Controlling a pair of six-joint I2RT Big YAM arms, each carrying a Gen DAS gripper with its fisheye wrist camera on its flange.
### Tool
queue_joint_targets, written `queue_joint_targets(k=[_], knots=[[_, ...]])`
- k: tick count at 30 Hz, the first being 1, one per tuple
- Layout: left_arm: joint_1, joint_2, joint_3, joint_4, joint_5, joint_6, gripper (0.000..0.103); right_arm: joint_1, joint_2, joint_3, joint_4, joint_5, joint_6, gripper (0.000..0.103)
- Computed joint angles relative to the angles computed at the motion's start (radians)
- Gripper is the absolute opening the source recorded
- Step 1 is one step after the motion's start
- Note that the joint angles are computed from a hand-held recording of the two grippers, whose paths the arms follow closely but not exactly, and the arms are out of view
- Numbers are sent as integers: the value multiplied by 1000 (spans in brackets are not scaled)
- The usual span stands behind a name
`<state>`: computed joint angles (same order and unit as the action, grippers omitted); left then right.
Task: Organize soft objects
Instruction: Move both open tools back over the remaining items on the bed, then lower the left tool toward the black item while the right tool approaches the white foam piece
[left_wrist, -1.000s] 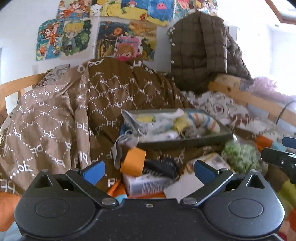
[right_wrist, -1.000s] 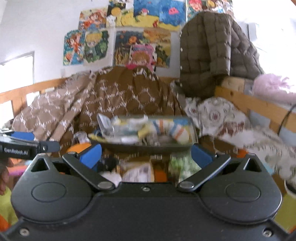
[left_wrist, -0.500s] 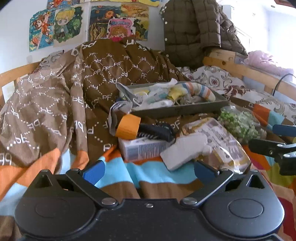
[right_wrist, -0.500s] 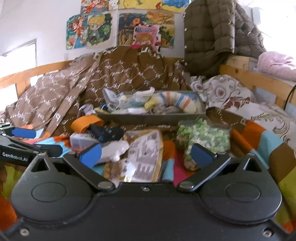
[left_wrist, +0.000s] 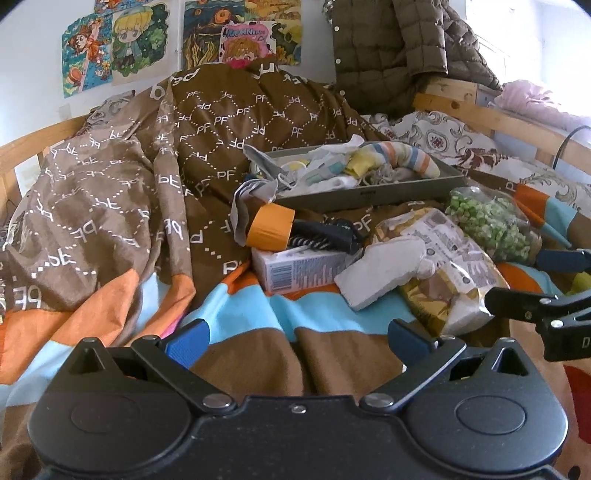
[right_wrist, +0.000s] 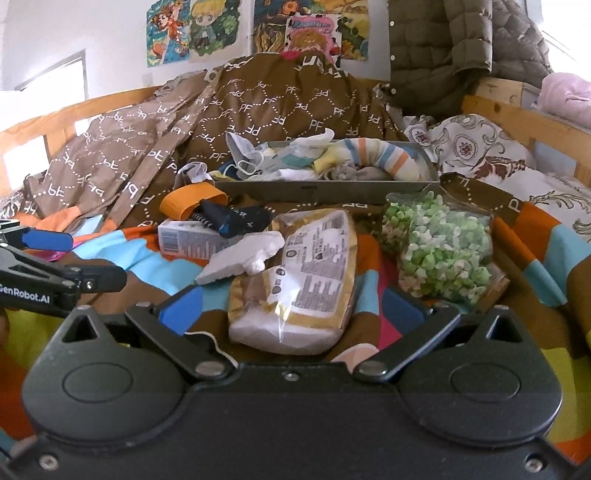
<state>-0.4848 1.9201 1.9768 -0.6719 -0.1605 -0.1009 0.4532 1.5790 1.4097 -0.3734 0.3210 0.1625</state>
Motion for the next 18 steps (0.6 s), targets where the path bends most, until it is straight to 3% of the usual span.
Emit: queue_joint_targets(k=[18], knots=[[0, 4, 13, -35, -15, 13, 102, -22, 21, 15, 27, -68, -47, 102]])
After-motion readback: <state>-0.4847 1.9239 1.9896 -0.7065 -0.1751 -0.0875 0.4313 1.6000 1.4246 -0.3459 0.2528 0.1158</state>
